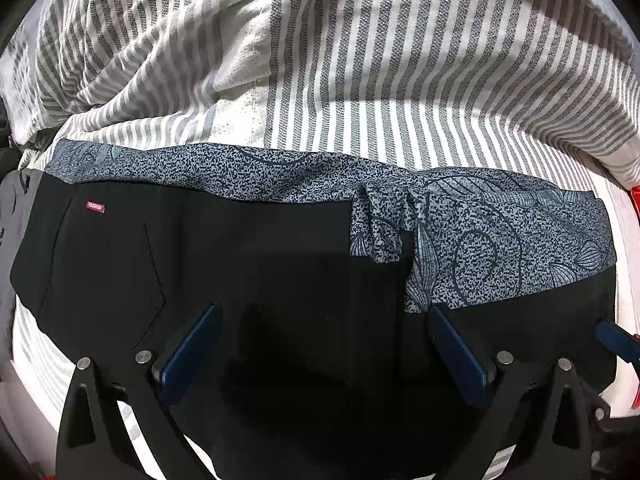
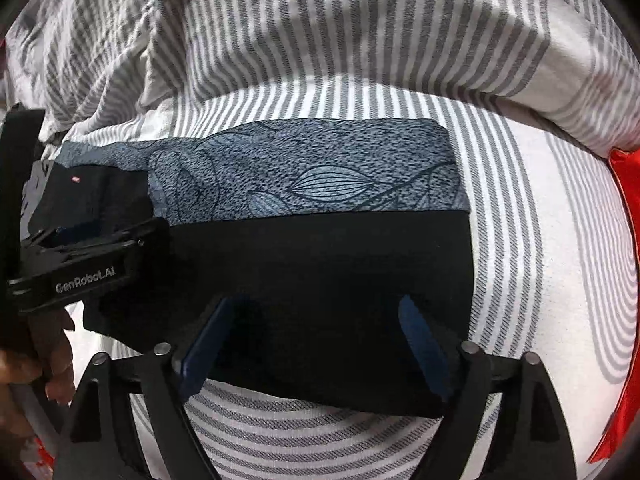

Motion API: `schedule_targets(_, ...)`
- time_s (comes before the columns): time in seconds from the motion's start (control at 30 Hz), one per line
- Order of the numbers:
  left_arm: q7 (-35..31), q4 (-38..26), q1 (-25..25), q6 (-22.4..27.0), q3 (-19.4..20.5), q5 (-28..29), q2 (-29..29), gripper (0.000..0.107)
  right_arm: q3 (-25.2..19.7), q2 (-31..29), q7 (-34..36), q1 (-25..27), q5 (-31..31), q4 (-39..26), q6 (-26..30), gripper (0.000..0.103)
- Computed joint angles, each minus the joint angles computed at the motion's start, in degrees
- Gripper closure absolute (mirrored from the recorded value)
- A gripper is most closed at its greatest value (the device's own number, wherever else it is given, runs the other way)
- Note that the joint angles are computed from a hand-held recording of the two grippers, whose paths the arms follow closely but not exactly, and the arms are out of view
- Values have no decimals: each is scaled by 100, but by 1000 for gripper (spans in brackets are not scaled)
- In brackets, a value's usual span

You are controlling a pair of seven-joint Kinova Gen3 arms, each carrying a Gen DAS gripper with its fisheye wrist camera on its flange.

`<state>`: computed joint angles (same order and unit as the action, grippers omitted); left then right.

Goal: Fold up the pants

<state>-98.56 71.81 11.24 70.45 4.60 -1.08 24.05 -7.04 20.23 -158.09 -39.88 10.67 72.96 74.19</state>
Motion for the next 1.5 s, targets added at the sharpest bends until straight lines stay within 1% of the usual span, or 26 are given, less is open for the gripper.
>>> schedule_targets(0.1,-12,0,-5,-9,1,5,5,4,-14,-136,-62,-9,43,254,-312,11)
schedule_targets(0.2,-31,7,-6,-17,3,4,-3,4,-58,-390,-65,193,-147,677,-905,5)
schedule_targets(0.27,-32,-22,-2,32,0,-5,-5,4,-142,-499,79,391,-334,877,-1224,1)
schedule_targets(0.37,33,63,98,8,-47,-196,-149,4,-142,-586,168,499,-528,1015,-1432,1)
schedule_targets(0.47,70,171,138,-1,-82,-387,-323,4,-138,-778,35,592,-625,1350,-1867,1)
schedule_targets(0.53,85,160,65,122,-105,-399,-407,4,-161,-866,34,685,-735,1511,-2084,1)
schedule_targets(0.6,138,123,16,272,-143,-467,-439,4,-192,-868,132,756,-818,1531,-2122,1)
schedule_targets(0.77,317,161,-151,581,-224,-556,-564,4,-224,-722,404,766,-850,1302,-1843,0)
schedule_targets(0.9,402,261,-250,772,-226,-593,-771,4,-202,-524,534,695,-808,983,-1445,0)
schedule_targets(0.97,425,309,-295,826,-215,-579,-875,4,-180,-411,594,652,-779,801,-1225,0)
schedule_targets(1.07,498,417,-385,897,-222,-519,-1063,4,-174,-198,869,627,-802,430,-777,0)
schedule_targets(1.2,560,654,-588,876,-249,-316,-1268,4,-113,-153,890,499,-720,239,-519,0)
schedule_targets(1.3,425,796,-739,867,-257,-207,-1274,4,-72,-119,727,341,-586,83,-309,0)
schedule_targets(1.43,-23,775,-951,852,-261,-59,-1104,4,3,-80,102,5,-273,-146,18,0)
schedule_targets(1.5,-291,635,-1113,887,-282,94,-1000,4,25,1,-260,-149,-177,-336,221,0)
